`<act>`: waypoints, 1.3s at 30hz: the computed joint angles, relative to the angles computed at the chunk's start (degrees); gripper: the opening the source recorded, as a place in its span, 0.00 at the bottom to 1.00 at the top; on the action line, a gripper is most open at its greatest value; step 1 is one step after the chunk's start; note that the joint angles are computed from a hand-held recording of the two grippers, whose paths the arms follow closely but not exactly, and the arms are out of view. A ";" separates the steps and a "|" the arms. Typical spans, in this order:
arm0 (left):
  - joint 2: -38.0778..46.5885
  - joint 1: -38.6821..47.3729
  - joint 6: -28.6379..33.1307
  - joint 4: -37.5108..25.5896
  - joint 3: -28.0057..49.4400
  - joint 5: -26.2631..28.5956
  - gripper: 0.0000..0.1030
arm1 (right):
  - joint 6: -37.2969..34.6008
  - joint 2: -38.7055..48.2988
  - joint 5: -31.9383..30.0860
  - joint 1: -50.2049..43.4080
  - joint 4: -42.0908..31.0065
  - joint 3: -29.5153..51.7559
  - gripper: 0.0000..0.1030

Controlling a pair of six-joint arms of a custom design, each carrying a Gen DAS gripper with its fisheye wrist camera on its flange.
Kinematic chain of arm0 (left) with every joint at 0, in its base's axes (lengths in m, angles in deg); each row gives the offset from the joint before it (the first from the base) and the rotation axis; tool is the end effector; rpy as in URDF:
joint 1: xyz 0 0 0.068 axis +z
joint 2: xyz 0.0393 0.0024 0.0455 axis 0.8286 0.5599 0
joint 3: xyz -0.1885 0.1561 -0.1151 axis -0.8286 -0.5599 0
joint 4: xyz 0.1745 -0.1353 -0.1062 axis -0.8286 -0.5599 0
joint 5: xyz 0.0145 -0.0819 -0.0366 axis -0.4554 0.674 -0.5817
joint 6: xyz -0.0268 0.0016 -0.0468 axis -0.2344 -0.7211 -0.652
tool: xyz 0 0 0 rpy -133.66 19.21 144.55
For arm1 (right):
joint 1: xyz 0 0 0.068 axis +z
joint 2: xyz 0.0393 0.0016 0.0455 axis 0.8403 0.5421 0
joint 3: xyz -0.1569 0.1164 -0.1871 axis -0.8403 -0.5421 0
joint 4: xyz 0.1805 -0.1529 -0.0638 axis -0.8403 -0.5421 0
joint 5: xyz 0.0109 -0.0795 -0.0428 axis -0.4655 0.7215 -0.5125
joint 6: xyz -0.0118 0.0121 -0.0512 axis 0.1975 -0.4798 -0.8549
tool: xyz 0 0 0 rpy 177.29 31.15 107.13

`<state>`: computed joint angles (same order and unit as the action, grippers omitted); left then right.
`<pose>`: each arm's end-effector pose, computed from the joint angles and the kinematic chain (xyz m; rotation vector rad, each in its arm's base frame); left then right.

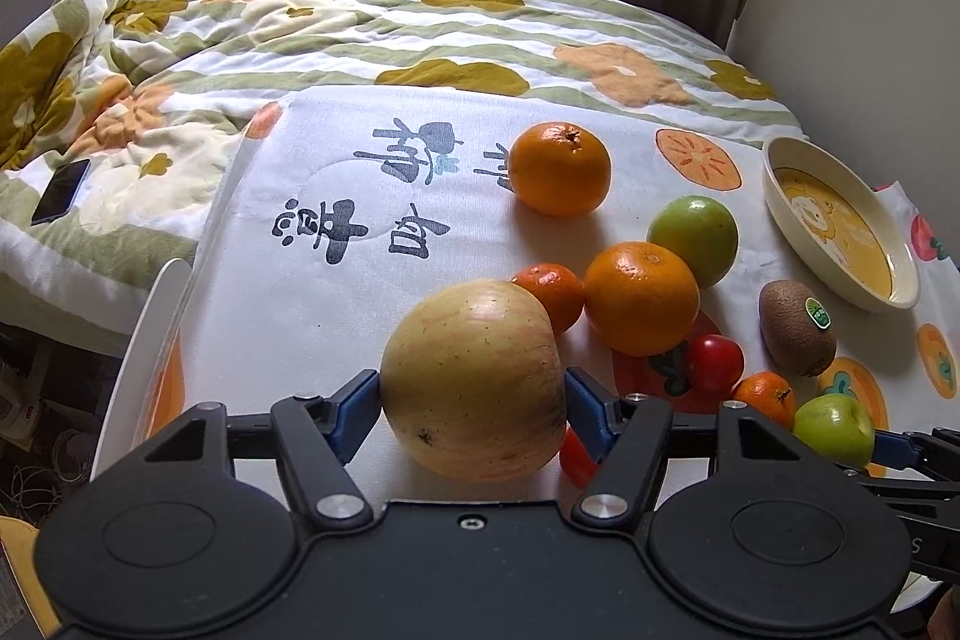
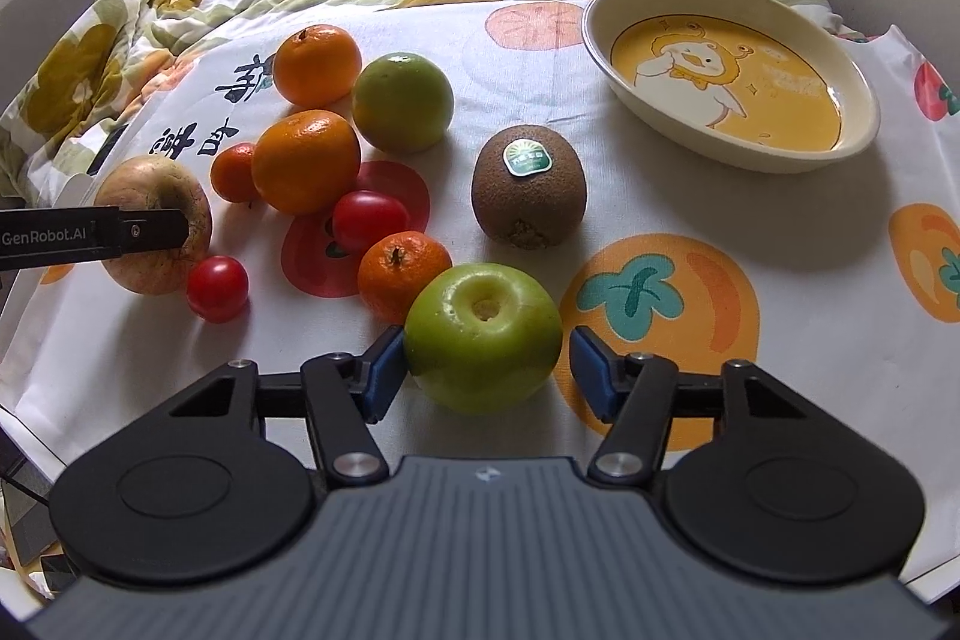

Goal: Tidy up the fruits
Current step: 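Grasp the large yellow apple with the left tool while the right tool grasps a green apple, then carry both apples into the duck bowl and open both tools to release them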

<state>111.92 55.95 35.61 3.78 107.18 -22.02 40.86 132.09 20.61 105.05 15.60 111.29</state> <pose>0.2628 -0.0089 0.1619 0.3457 2.4848 -0.2455 0.1716 0.1664 0.1390 0.2730 2.5024 0.0802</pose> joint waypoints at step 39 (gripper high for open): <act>-8.36 -23.99 -12.31 -10.71 12.60 -5.08 0.67 | -22.45 -29.64 -4.71 -26.32 -16.88 0.34 0.67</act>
